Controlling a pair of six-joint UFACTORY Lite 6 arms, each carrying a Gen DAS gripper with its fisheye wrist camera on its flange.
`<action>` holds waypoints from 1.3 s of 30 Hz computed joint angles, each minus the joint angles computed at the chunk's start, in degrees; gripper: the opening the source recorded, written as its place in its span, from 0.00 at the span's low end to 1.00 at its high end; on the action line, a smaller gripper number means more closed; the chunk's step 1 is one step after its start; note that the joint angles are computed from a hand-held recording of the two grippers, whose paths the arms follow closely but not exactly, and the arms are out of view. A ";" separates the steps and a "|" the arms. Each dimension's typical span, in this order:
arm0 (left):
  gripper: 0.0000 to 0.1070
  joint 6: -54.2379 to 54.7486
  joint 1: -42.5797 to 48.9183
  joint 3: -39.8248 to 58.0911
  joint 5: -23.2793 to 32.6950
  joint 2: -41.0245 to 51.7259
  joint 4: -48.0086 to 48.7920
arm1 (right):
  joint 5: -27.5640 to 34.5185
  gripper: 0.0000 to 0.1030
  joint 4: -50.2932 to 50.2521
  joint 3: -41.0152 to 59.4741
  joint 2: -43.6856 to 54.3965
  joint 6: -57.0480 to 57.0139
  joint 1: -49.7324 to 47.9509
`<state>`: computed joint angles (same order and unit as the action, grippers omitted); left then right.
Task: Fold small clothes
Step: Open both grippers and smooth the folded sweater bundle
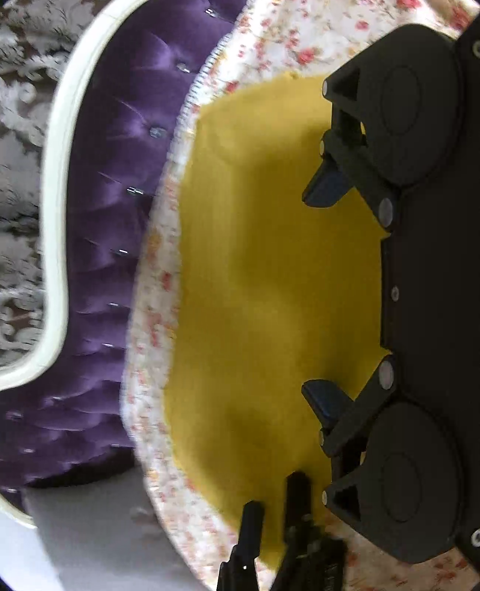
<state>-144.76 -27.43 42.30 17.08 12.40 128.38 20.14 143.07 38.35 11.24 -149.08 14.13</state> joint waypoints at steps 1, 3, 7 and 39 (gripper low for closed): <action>0.62 -4.93 -0.61 -3.33 2.67 -1.44 4.47 | -0.65 0.99 0.95 -1.47 -0.67 -1.59 0.50; 0.66 -11.06 -0.98 -7.67 5.20 -3.59 9.50 | 2.00 0.99 1.20 -5.20 -2.29 -2.59 -0.80; 0.70 -20.01 -0.83 -13.39 8.52 -6.40 16.30 | 2.93 0.99 -8.15 -10.41 -7.18 2.08 -4.84; 0.82 -21.62 -2.66 -12.31 11.87 -2.93 17.90 | 34.51 1.00 -40.89 31.74 35.52 44.64 -33.72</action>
<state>-166.38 -30.09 30.00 28.95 9.47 146.28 54.64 102.18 70.09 46.76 -104.44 -19.59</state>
